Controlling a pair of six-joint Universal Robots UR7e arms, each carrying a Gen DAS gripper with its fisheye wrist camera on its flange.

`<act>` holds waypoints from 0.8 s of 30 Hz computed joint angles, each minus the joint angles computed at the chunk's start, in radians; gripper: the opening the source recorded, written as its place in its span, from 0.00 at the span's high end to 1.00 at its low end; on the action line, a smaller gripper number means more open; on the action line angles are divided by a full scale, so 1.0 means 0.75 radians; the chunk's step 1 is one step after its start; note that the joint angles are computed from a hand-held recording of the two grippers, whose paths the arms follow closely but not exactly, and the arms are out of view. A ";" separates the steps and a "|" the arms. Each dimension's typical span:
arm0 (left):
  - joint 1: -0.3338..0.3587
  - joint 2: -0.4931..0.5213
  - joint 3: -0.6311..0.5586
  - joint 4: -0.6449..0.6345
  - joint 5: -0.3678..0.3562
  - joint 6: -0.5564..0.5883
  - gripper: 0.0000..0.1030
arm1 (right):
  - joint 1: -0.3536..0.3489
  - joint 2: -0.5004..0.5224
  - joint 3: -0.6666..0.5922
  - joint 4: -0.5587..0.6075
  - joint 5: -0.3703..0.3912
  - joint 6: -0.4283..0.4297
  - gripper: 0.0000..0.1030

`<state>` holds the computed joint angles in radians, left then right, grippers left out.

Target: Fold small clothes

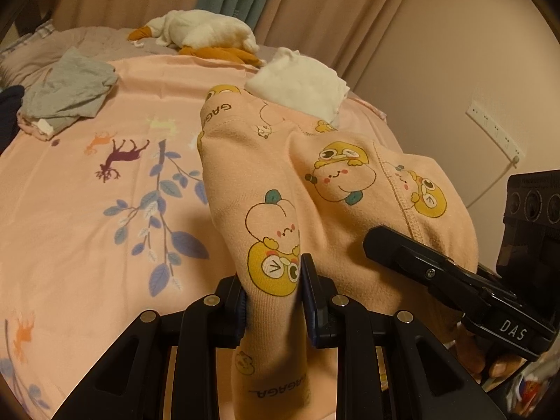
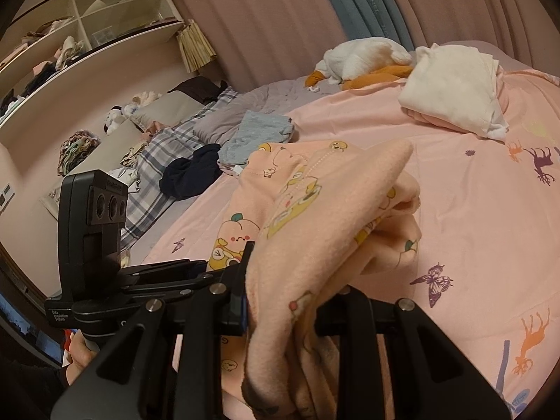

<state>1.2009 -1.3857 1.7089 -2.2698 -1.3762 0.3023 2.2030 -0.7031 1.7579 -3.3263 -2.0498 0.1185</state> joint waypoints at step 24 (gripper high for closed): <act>0.003 -0.048 0.017 -0.029 0.026 -0.038 0.76 | -0.004 0.034 -0.089 0.084 0.060 -0.077 0.75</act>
